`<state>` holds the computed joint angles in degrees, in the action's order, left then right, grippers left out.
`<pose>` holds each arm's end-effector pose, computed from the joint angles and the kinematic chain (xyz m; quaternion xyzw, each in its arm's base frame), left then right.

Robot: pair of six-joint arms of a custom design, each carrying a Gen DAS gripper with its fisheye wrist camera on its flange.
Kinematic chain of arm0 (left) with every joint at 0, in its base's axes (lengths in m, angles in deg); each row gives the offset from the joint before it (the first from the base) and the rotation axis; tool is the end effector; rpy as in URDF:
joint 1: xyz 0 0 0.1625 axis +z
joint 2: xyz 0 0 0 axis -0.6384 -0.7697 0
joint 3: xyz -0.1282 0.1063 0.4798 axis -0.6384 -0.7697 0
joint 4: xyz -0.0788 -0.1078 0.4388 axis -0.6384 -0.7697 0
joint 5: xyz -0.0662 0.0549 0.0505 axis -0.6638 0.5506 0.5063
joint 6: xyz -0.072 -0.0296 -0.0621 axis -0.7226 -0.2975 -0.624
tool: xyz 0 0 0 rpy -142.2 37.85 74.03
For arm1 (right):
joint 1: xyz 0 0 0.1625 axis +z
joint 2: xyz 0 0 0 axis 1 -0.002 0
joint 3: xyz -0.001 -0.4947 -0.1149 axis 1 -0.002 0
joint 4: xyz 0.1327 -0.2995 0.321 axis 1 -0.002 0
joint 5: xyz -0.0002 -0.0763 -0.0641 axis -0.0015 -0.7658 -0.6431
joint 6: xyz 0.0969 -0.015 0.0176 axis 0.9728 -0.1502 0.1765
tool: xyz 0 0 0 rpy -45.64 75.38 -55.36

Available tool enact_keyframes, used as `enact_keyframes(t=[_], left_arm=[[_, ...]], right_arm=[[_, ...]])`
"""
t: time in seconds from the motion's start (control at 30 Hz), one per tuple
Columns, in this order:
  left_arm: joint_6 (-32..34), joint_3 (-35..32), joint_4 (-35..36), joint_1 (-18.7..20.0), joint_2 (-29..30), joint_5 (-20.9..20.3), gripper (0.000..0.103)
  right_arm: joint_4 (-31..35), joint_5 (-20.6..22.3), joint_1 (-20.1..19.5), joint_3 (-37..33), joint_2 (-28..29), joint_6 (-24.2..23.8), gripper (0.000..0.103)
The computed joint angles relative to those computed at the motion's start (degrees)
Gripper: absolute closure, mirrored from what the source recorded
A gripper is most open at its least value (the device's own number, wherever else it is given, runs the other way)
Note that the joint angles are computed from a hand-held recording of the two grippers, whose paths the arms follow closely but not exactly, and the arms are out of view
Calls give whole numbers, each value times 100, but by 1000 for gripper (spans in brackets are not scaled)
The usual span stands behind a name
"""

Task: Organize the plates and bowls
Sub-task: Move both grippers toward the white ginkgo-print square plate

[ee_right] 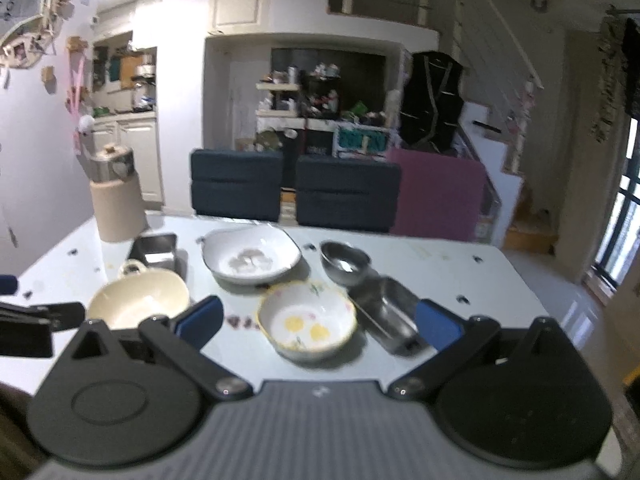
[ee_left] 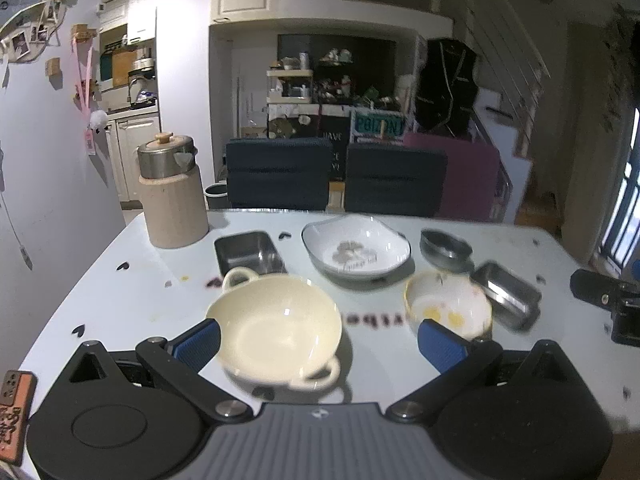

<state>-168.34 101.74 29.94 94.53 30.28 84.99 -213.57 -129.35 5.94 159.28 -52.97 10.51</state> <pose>-0.2289 -0.6919 0.0893 0.1784 0.8217 -0.4367 0.3198 0.1637 -0.7220 0.1682 0.2070 -0.7943 0.4581 0.3412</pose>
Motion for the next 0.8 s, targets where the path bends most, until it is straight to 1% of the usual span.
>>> enact_keyframes(t=[0.1, 0.2, 0.27, 0.33, 0.37, 0.43, 0.47, 0.53, 0.63, 0.7, 0.73, 0.77, 0.8], left_arm=[[95, -206, -328, 62, 78, 92, 0], [75, -678, -257, 151, 306, 131, 0], [167, -1032, -296, 205, 502, 23, 0], [345, -1289, -676, 264, 662, -100, 0], [416, -1436, -731, 289, 742, -124, 0], [450, -1808, -620, 354, 919, -57, 0], [399, -2043, -467, 391, 1032, -10, 0], [309, -2526, -224, 474, 1276, 66, 0], [550, -3060, -473, 604, 1597, 92, 0], [721, -3363, -614, 681, 1781, 167, 0], [757, -3612, -584, 727, 1914, 232, 0], [727, -3863, -448, 764, 2042, 323, 0], [649, -4189, -183, 818, 2194, 476, 0]], right_arm=[[400, 332, -63, -288, -10, -2, 0], [633, 638, -145, -638, 41, -101, 0], [698, 853, -206, -930, 138, -213, 0], [761, 1065, -264, -1202, 235, -249, 0], [892, 1217, -304, -1352, 274, -278, 0], [1324, 1554, -390, -1675, 343, -339, 0], [1535, 1651, -420, -1836, 379, -336, 0], [1842, 1798, -485, -2189, 509, -290, 0], [2252, 1918, -541, -2789, 782, -333, 0], [2500, 1851, -554, -3279, 1036, -431, 0], [2675, 1824, -553, -3597, 1193, -472, 0], [2775, 1822, -565, -3749, 1282, -511, 0], [2957, 1788, -577, -4023, 1426, -559, 0]])
